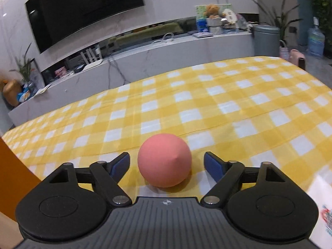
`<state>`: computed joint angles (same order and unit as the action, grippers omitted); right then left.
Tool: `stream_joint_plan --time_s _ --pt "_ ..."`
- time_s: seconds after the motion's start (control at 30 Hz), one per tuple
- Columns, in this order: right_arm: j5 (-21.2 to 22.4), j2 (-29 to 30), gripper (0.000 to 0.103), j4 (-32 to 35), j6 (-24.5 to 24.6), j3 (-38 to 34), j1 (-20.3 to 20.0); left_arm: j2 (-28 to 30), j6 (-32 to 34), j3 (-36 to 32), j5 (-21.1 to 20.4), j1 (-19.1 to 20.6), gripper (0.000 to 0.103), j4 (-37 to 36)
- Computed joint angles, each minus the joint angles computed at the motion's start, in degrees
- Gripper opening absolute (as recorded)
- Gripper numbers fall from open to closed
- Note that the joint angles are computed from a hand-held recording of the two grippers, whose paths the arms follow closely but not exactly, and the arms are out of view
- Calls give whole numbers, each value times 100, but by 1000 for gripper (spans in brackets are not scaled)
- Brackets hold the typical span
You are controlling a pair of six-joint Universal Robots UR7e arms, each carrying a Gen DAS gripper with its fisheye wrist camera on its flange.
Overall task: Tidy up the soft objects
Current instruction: 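Grasp the pink ball with the left gripper and lift it, then carry the pink ball with the left gripper while the right gripper carries the packet toward the box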
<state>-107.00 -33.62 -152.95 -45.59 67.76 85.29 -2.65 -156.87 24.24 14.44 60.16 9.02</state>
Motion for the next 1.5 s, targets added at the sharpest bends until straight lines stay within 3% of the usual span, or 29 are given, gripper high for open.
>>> stream_joint_plan --time_s 0.2,0.3,0.37,0.43,0.47,0.63,0.8,0.93,1.1,1.23,1.5 --pt "-115 4 77 -178 -261 93 32 -12 -282 7 199 20 90 -11" --pt "-187 27 77 -246 -349 101 53 246 -865 -579 270 7 79 839" --pt "-212 29 77 -274 -310 115 63 333 -937 -749 240 -6 73 1001" --pt "-225 22 77 -317 -351 146 67 165 -443 -347 102 -32 58 436" --pt "-232 21 77 -342 -392 160 68 67 -98 -117 21 -35 56 65" --pt "-209 16 77 -363 -501 166 52 -492 31 1026 271 -34 52 -858" --pt "-178 7 74 -347 -504 157 38 -823 -278 1652 575 -51 52 -1118" --pt "-47 -13 71 -123 -329 51 1 -1069 150 2191 695 -120 52 -1845" --pt "271 -62 68 272 29 -125 -95 -1096 -299 2178 764 -214 52 -1528" --pt "268 -51 67 263 176 -182 -115 -1075 -543 2093 798 -298 52 -1205" --pt "226 -53 67 169 285 -200 -136 -580 -2037 1132 695 -508 52 795"
